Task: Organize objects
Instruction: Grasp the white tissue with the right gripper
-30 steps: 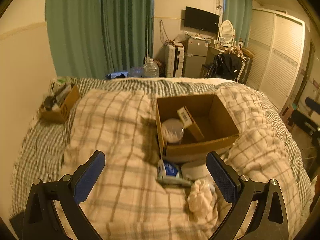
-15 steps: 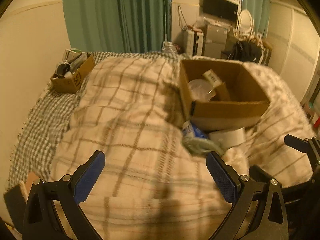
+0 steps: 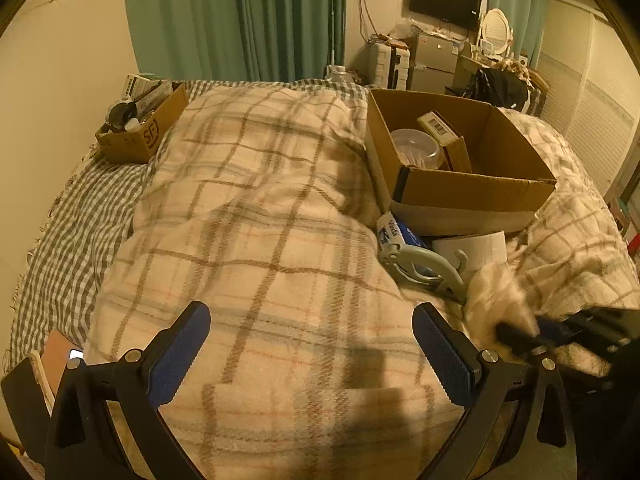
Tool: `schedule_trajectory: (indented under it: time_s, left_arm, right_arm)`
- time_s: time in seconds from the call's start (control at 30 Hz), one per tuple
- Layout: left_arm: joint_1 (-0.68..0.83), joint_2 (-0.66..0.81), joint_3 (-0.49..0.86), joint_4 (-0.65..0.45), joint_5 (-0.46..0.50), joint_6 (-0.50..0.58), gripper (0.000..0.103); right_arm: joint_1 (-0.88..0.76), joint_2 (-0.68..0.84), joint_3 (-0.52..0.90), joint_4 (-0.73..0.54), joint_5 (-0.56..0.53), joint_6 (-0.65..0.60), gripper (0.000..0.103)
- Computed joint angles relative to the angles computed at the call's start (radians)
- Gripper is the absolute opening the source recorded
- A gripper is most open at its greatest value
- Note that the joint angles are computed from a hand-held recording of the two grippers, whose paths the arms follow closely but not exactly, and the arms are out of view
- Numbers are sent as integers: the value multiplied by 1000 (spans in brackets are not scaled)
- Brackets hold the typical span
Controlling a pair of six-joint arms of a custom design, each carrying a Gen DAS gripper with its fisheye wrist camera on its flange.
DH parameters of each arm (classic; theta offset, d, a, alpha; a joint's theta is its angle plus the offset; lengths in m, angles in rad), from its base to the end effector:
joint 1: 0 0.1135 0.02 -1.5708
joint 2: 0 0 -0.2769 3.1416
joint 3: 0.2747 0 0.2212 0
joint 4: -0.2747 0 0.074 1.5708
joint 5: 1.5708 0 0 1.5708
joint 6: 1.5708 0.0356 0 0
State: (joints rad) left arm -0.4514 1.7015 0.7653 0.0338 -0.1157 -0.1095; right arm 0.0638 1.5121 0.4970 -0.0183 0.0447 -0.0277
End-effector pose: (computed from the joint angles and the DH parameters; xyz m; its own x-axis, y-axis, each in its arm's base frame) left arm 0.2703 -0.1265 0.1663 -0.7423 0.2392 -0.6259 0.2896 0.9569 0.0223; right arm 0.2228 0.0126 0.1466 -0.8558 -0.0824 -0.5106 -0.0646 0.9965 -0.0526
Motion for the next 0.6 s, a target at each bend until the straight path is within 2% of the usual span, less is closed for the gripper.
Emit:
schedule_trajectory:
  time_s: [0.2, 0.3, 0.43, 0.53, 0.6]
  left_arm:
    - [-74, -14, 36, -40, 23, -56, 103]
    - [-139, 21, 76, -56, 26, -100, 103]
    - [-228, 154, 189, -120, 47, -136, 103]
    - [-279, 258, 278, -173, 6, -152, 103]
    - [-296, 310, 318, -184, 13, -163, 103]
  right_arm:
    - [-156, -288, 6, -158, -35, -95, 13]
    - [-261, -315, 48, -197, -50, -153, 13]
    - [-411, -311, 72, -201, -110, -243, 13]
    - [-493, -275, 66, -164, -166, -291, 13]
    - [-537, -242, 61, -134, -205, -318, 13]
